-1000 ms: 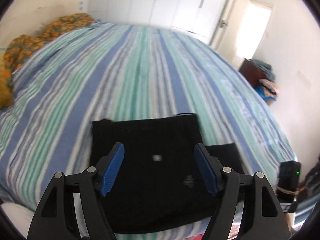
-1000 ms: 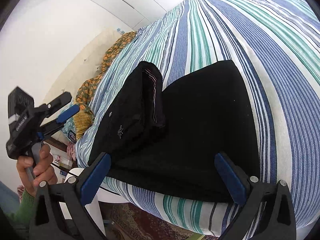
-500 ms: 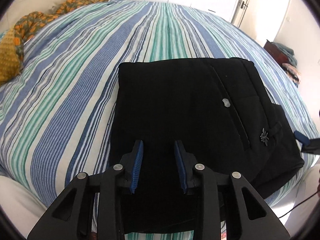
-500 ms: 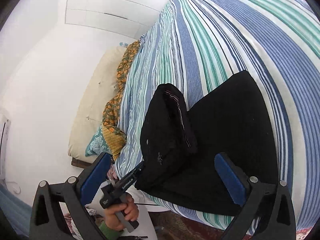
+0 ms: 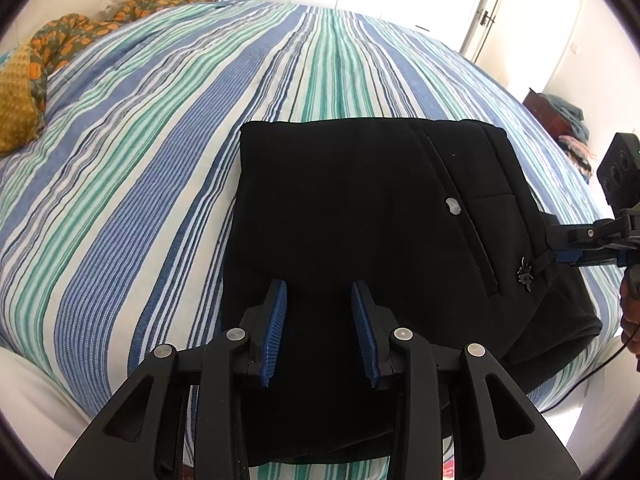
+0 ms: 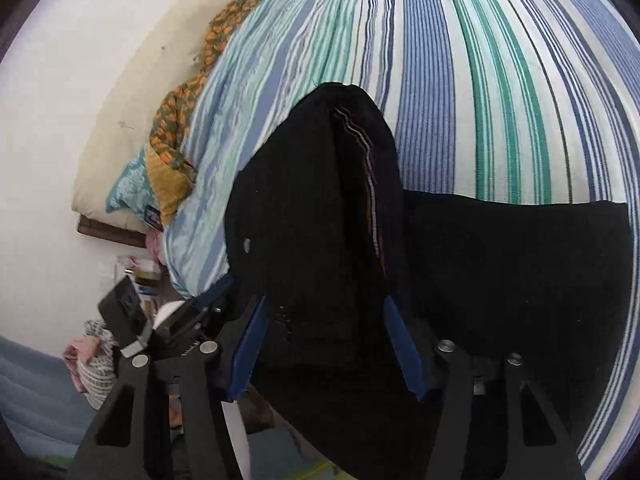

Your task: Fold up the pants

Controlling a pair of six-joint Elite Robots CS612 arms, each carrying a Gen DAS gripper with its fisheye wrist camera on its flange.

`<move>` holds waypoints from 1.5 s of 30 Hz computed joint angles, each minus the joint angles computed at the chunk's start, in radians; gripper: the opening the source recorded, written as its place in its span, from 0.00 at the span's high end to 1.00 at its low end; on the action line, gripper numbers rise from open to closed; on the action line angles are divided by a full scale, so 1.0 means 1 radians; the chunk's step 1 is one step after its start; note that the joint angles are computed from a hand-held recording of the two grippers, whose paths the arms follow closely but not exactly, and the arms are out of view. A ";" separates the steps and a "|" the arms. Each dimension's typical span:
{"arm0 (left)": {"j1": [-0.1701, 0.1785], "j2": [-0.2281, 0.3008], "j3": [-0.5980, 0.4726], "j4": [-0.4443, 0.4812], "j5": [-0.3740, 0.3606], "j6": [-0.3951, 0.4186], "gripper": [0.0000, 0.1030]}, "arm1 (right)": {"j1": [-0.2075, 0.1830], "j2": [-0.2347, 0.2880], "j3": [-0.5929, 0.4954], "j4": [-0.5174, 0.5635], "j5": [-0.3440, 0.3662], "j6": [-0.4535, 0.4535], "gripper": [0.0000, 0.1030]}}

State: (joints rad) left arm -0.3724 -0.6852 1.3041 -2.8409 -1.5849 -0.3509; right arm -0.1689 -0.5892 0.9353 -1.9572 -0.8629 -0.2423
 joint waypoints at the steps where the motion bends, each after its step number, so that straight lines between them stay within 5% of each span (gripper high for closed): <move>1: -0.001 0.000 -0.001 0.000 0.003 0.000 0.66 | 0.002 0.001 -0.004 -0.002 -0.023 0.001 0.41; 6: 0.000 0.005 -0.007 0.001 0.006 -0.003 0.66 | -0.001 0.006 -0.016 0.017 -0.046 0.003 0.41; 12: 0.002 0.009 -0.012 0.002 0.007 -0.011 0.65 | -0.025 0.026 -0.044 0.153 0.118 -0.090 0.41; 17: 0.000 0.010 -0.011 0.000 0.010 -0.009 0.65 | -0.031 0.017 -0.044 0.132 0.136 -0.097 0.41; 24: 0.000 0.011 -0.011 -0.002 0.014 -0.008 0.64 | -0.001 0.053 -0.128 0.271 -0.016 -0.194 0.41; 26: 0.001 0.011 -0.011 -0.002 0.010 -0.014 0.64 | -0.007 0.063 -0.142 0.313 0.041 -0.196 0.41; 29: 0.001 0.013 -0.015 0.002 0.010 -0.020 0.64 | -0.028 0.074 -0.163 0.455 0.231 -0.317 0.41; 34: -0.006 0.014 -0.018 0.007 0.038 0.004 0.62 | -0.001 0.093 -0.174 0.340 0.036 -0.169 0.45; 38: 0.003 -0.001 -0.010 0.027 0.015 -0.020 0.57 | -0.006 0.054 -0.069 0.142 0.069 -0.049 0.79; 45: 0.022 -0.045 0.047 -0.072 -0.022 -0.120 0.52 | -0.023 -0.049 0.074 -0.018 0.183 -0.045 0.82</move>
